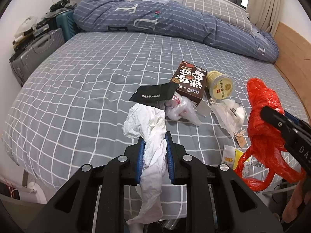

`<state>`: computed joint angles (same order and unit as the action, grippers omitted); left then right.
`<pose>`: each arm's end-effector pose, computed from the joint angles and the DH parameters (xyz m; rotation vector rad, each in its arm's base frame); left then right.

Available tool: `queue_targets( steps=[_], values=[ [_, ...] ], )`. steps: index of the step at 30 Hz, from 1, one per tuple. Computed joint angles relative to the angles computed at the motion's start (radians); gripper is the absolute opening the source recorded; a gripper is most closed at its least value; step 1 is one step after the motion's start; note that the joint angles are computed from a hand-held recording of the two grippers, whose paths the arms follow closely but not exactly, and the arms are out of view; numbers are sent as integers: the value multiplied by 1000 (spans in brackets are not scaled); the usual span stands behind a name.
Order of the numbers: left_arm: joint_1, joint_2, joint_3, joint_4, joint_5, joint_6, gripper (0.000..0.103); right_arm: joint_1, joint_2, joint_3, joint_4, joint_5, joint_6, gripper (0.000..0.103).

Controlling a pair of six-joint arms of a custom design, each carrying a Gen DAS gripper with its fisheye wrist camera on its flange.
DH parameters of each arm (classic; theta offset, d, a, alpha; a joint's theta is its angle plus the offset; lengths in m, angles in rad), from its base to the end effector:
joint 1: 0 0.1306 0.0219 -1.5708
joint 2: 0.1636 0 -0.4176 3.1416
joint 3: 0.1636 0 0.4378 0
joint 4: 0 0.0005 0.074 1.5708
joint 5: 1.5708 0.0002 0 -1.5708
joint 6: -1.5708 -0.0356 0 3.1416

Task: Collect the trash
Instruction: 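Lift the tissue and red bag and carry both over the black bin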

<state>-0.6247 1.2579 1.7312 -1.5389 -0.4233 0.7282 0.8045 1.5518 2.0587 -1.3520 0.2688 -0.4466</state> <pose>0.3334 -0.2230 0.6499 -0.2668 2.4803 0.0149 0.3793 0.3797 0.6752 -0.3047 2.3737 0.2693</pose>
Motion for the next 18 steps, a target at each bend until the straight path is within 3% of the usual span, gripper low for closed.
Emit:
queue_targets(
  steps=[18],
  values=[
    [-128, -78, -42, -22, -39, 117, 20, 101, -137, -156, 7, 36, -46, 40]
  ],
)
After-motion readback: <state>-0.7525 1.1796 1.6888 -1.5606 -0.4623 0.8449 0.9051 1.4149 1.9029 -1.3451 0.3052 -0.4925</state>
